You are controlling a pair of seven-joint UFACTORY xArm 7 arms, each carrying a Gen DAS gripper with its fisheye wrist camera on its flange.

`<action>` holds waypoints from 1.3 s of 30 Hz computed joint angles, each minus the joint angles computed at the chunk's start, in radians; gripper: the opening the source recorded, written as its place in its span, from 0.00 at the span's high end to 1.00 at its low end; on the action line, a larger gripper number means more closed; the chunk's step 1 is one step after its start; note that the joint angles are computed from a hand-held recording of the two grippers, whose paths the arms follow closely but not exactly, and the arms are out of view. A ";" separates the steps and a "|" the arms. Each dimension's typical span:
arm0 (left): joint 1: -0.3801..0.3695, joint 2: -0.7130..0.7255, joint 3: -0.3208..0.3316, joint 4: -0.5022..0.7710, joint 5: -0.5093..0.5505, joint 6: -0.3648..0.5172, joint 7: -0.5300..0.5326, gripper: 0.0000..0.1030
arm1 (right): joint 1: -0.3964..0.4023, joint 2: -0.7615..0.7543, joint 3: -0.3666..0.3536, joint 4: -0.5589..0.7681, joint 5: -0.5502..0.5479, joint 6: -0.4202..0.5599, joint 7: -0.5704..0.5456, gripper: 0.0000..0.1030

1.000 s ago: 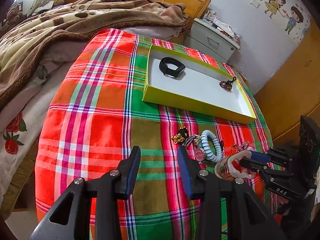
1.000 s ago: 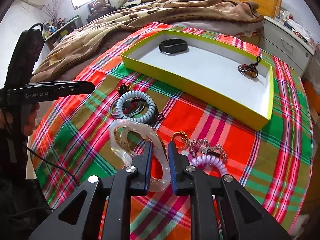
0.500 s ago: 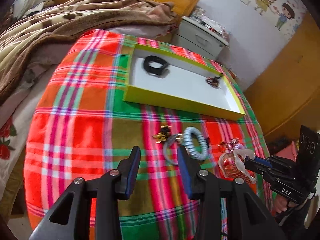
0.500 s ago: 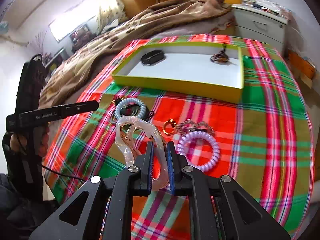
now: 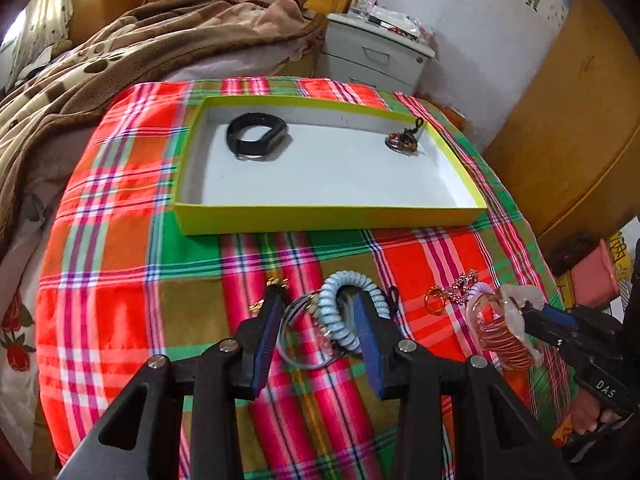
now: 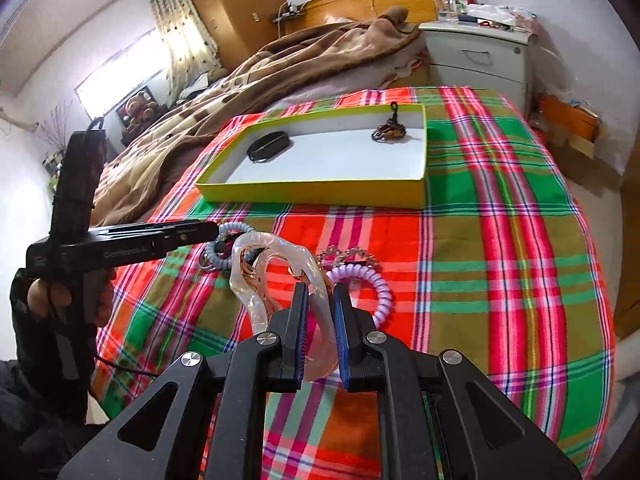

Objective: Organize jewelry
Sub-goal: 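Grasp the clear claw clip with the right tool while the left grasps the blue coil tie, then carry the claw clip into the box with the right tool while the left places the coil tie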

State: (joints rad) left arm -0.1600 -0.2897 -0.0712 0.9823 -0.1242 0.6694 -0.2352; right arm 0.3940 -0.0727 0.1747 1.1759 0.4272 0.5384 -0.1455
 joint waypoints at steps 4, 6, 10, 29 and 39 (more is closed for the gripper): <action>0.002 0.031 -0.015 0.026 0.045 0.003 -0.001 0.62 | -0.001 -0.017 -0.004 -0.020 0.019 -0.008 -0.005 0.87; 0.005 0.055 -0.020 0.049 0.067 0.019 -0.007 0.62 | 0.000 -0.019 -0.007 -0.022 0.025 -0.011 -0.007 0.87; -0.006 0.081 -0.024 0.078 0.086 0.042 0.013 0.62 | -0.001 -0.021 -0.011 -0.026 0.039 -0.020 -0.007 0.87; -0.011 0.081 -0.019 0.093 0.096 0.062 0.043 0.89 | -0.002 -0.021 -0.013 -0.034 0.054 -0.045 0.007 0.87; -0.005 0.036 -0.004 0.072 0.036 0.018 0.046 0.89 | -0.007 -0.011 -0.007 -0.005 -0.001 -0.059 0.061 0.87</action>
State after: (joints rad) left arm -0.1649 -0.2533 -0.0756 1.0539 -0.0880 0.6874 -0.1887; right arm 0.3869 -0.0837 0.1679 1.1713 0.4265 0.4795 -0.0842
